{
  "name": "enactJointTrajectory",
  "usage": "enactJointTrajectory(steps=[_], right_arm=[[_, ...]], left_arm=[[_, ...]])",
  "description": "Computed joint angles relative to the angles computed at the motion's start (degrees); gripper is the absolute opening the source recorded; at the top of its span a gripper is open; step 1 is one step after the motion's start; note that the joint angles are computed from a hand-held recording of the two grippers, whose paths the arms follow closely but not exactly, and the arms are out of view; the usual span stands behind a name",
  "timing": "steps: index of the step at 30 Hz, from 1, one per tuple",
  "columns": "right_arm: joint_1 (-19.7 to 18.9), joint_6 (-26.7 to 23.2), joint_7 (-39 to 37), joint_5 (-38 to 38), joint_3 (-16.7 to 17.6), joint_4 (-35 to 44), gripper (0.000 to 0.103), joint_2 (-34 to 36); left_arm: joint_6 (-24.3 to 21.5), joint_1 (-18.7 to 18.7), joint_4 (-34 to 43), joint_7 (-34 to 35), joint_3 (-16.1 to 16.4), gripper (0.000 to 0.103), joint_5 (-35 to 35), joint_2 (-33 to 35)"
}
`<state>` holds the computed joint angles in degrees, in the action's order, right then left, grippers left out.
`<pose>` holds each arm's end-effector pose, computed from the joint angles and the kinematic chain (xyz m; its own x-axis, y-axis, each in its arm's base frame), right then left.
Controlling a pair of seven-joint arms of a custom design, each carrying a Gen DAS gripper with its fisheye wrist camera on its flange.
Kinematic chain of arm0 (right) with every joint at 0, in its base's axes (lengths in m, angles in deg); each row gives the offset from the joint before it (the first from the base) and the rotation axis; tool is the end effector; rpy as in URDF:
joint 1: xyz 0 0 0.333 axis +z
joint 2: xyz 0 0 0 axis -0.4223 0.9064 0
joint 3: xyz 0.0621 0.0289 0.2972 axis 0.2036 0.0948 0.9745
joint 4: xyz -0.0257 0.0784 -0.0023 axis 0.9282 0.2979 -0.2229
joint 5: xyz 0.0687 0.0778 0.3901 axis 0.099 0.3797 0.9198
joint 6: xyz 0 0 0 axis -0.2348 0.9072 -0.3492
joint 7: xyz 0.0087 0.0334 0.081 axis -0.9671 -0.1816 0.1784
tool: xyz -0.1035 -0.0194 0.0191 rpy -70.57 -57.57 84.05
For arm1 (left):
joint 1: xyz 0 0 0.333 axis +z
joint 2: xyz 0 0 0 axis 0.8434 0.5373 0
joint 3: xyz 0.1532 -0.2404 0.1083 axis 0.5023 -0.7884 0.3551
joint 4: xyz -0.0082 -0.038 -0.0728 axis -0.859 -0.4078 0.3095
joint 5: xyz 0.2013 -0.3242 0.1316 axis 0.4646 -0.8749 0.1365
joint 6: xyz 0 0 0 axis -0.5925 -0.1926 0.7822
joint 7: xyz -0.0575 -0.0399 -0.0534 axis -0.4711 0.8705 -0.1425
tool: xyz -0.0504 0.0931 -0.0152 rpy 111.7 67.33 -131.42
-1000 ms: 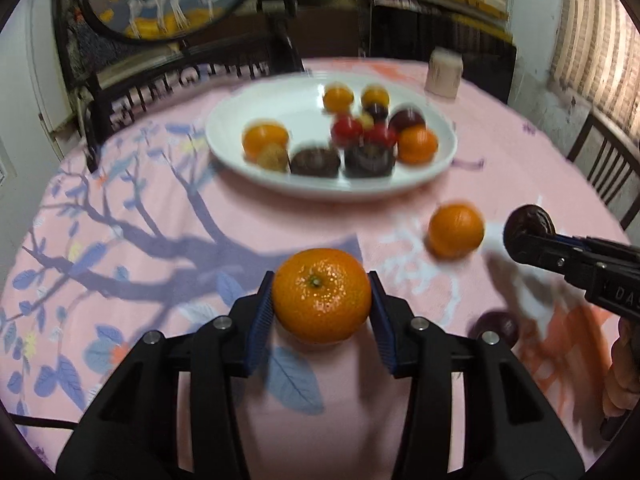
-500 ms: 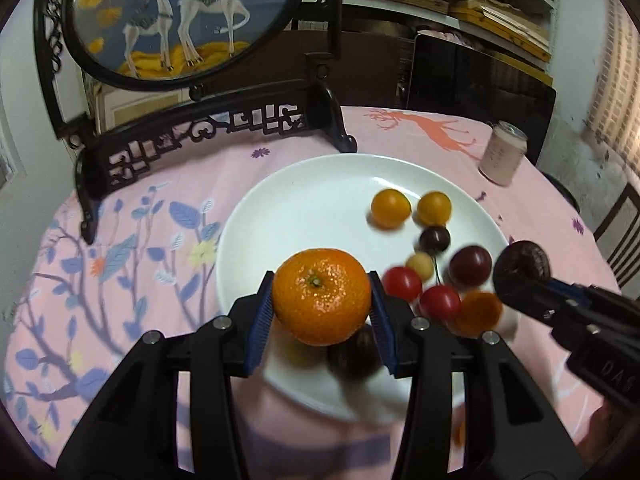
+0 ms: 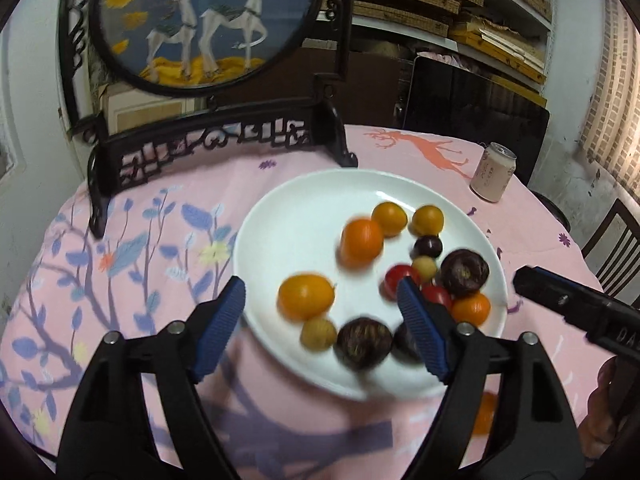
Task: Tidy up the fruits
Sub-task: 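Release the brown fruit into the plate while the left tool releases the mandarin there, then grasp a dark red plum with the right tool while the left tool grasps the last mandarin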
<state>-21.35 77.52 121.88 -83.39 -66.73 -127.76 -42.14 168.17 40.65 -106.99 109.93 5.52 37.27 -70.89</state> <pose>0.4254 0.1671 0.5297 -0.1524 -0.9053 -0.3965 -0.6337 0.3974 -0.6637 0.5116 -0.3091 0.5185 -0.4226 -0.9019 0.0893 -0.6163 0.2137 -0.7579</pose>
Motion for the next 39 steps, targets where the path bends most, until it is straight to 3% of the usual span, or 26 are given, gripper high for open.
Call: enactJointTrajectory(steps=[3,8,13,18,26,31,33,35,37,39], right_arm=[[2.2,-1.1,-0.3,1.3,-0.7,-2.8,0.049,-3.0],[4.9,-3.7,-0.9,1.9,0.9,-7.4,0.049,-8.9],[8.1,-8.9,-0.5,1.6,3.2,-10.3,0.05,-13.3],[11.5,-12.7,0.0,1.1,4.4,-11.2,0.05,-14.2],[11.8,-13.3,1.4,-2.6,6.1,-10.7,0.049,-13.2],[11.1,-12.6,2.4,-4.3,6.4,-10.0,0.036,-12.0],[12.4,-12.5,1.2,-3.7,4.9,-9.6,0.029,-10.4],[12.1,-12.5,1.5,-4.2,5.3,-9.5,0.028,-10.4],[11.6,-12.1,2.3,-4.6,5.5,-10.1,0.028,-11.8],[10.3,-11.6,4.1,-5.0,6.1,-11.0,0.028,-14.3]], left_arm=[[-0.2,-0.1,-3.3,0.5,0.3,0.081,-1.4,-2.6],[2.9,1.7,-10.6,-6.7,-0.8,0.092,7.3,-8.6],[2.0,1.5,-15.8,-9.6,-0.9,0.097,11.8,-13.0],[1.5,4.4,-18.3,-16.0,-2.8,0.099,18.1,-15.8],[-0.2,2.4,-18.2,-16.7,0.1,0.1,15.8,-15.5],[-0.3,3.2,-18.0,-17.6,-1.4,0.1,18.5,-15.5],[-0.4,3.2,-17.9,-17.9,-1.6,0.1,19.2,-15.5],[-0.3,2.9,-18.1,-17.8,-1.5,0.1,19.3,-15.6],[-0.1,1.7,-18.3,-16.7,-0.7,0.1,18.5,-15.6],[1.4,-2.1,-19.1,-12.1,2.0,0.1,14.7,-15.8]])
